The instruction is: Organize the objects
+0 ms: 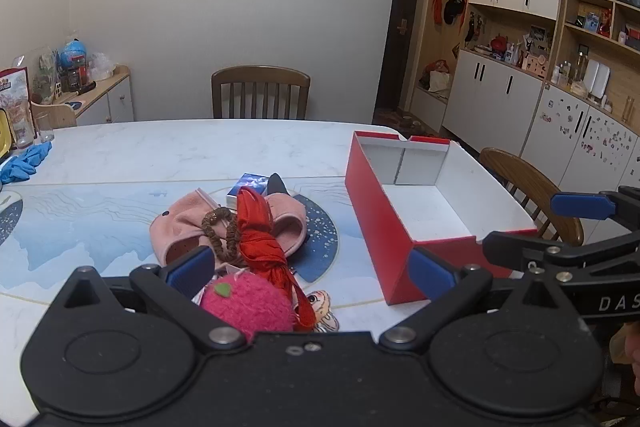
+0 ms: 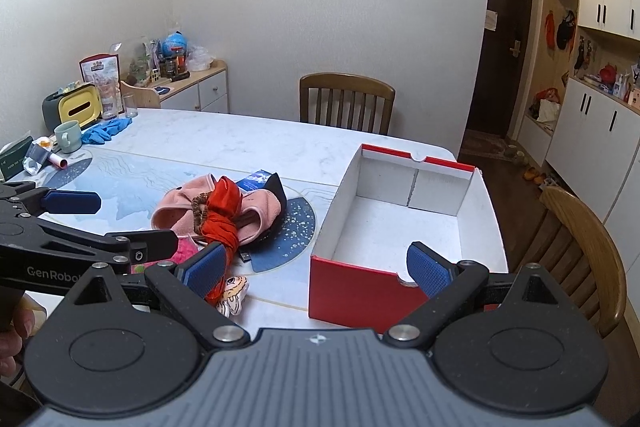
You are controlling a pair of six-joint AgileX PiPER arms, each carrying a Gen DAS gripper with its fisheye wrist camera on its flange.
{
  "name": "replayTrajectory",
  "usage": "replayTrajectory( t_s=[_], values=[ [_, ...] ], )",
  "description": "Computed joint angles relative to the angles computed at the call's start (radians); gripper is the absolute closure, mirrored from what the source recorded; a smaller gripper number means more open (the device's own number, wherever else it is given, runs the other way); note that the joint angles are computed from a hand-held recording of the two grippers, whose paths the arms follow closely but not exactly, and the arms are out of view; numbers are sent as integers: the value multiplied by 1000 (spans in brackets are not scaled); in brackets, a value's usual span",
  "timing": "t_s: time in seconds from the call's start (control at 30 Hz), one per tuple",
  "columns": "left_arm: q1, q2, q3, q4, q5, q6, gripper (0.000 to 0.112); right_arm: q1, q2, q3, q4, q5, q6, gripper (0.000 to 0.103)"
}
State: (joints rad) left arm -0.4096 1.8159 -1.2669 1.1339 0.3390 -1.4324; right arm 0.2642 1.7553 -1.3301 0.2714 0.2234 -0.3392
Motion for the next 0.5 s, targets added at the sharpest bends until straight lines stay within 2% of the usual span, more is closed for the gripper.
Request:
replayTrajectory(
  t_s=[0.17,0.37,0.47,0.5],
  values=[
    [64,13,-18,-144,-73,151,10,26,35,-50,-148,7,155,6],
    [126,30,-41,-198,-140,243,10,64,88,-139,-390,31,409,6],
    [155,45,-57,-327,-170,387,10,78,108,-173,-504,43,540,6],
    [165,53,-65,-410,-174,469,10,81,114,-183,-530,48,572,6]
  ],
)
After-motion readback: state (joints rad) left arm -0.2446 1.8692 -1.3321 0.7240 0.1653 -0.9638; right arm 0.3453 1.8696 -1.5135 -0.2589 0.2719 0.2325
